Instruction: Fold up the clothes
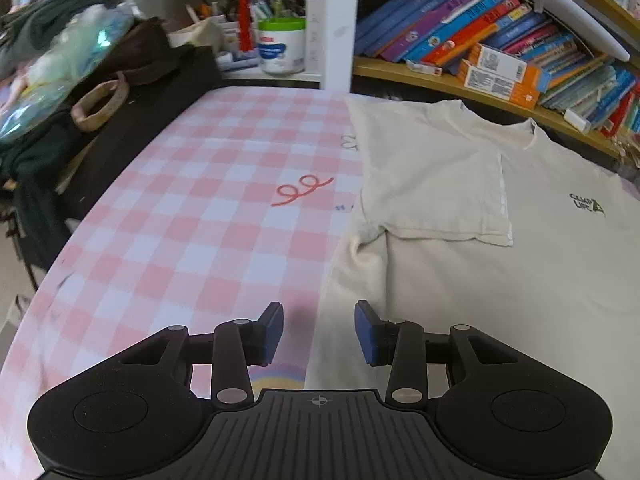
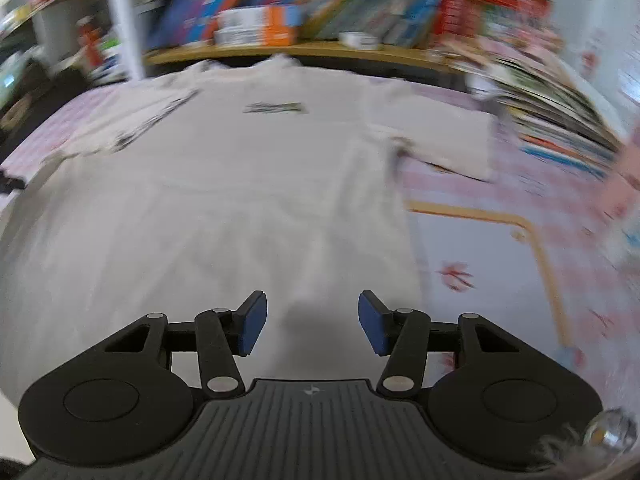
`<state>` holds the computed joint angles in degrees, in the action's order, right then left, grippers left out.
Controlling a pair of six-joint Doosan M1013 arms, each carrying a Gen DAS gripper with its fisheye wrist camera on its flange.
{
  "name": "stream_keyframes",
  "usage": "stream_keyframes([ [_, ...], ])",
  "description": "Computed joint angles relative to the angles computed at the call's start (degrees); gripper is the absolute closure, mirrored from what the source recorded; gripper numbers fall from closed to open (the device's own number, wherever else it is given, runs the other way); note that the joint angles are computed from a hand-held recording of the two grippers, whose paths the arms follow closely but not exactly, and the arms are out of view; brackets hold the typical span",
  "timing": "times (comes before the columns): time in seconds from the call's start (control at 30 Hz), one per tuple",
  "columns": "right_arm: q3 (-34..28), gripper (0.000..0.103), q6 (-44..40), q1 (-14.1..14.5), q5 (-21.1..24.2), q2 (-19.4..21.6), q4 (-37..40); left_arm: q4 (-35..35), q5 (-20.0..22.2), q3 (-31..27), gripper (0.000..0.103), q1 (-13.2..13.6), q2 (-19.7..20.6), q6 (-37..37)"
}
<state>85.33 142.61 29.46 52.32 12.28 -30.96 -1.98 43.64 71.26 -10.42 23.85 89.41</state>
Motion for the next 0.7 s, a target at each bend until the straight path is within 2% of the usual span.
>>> stream_keyframes([
  [0.27, 1.4, 0.056, 9.7, 0.3, 7.3, -1.3, -4.3, -3.3, 1.0, -2.8, 0.068, 0.1, 2.5, 4.2],
  [0.4, 2.2, 0.067, 11.7, 0.0, 8.8, -1.9, -3.4, -5.3, 1.5, -3.5, 0.070, 0.4, 2.9, 5.5],
  [0.47, 2.6, 0.073, 12.4, -0.2, 8.8, -2.2, -2.2, -5.4, 2.2, -4.2, 0.084, 0.6, 3.3, 5.1],
  [0.5, 2.8, 0.081, 12.8, -0.3, 8.7, -2.4, -1.7, -5.4, 2.8, -4.8, 0.099, 0.7, 3.6, 5.2],
  [0.6, 3.1, 0.094, 13.4, -0.5, 8.1, -2.5, 0.7, -5.8, 3.9, -5.7, 0.102, 1.0, 4.1, 6.5],
  [0.7, 2.6, 0.099, 12.7, -0.4, 8.0, -2.2, 1.4, -6.0, 4.2, -6.3, 0.102, 1.6, 4.5, 6.3],
])
